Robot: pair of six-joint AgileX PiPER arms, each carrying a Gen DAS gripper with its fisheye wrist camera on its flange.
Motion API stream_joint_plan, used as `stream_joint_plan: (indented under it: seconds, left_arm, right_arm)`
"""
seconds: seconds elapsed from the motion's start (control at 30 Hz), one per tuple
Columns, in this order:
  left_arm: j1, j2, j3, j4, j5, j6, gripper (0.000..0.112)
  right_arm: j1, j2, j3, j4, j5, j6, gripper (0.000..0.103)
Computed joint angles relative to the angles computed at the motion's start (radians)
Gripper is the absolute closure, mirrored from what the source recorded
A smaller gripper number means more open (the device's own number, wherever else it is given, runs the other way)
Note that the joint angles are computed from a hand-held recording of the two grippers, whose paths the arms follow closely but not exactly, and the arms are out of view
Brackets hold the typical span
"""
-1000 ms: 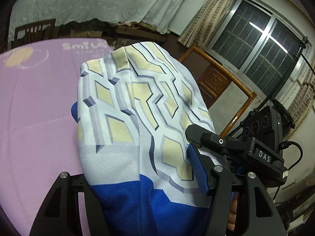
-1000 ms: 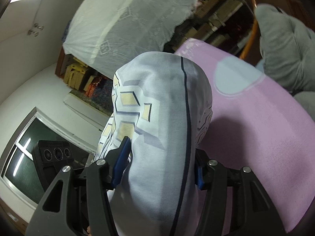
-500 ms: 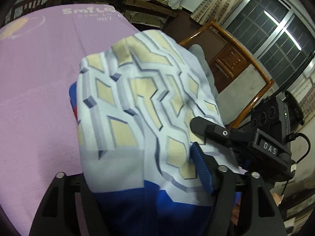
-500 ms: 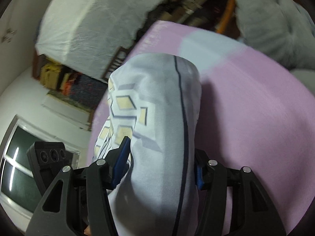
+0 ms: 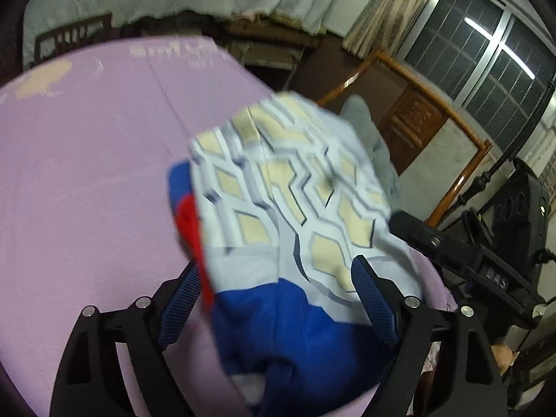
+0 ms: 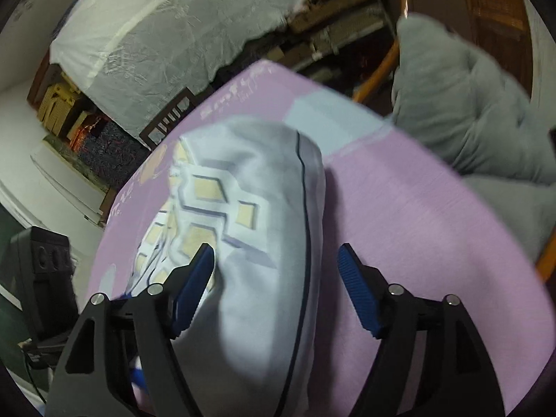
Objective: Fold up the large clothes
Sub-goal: 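Lower the bundle onto the tablecloth and open both grippers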
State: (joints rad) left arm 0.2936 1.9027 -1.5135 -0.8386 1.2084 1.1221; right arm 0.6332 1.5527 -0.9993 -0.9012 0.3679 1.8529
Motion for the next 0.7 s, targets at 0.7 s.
stream_joint_plan:
  seconds: [0.7]
  left_arm:
    - [-0.039, -0.08, 0.196, 0.097, -0.307, 0.078, 0.017]
  right_arm:
    - [0.321, 0.032, -0.018, -0.217, 0.308, 0.067, 0.071]
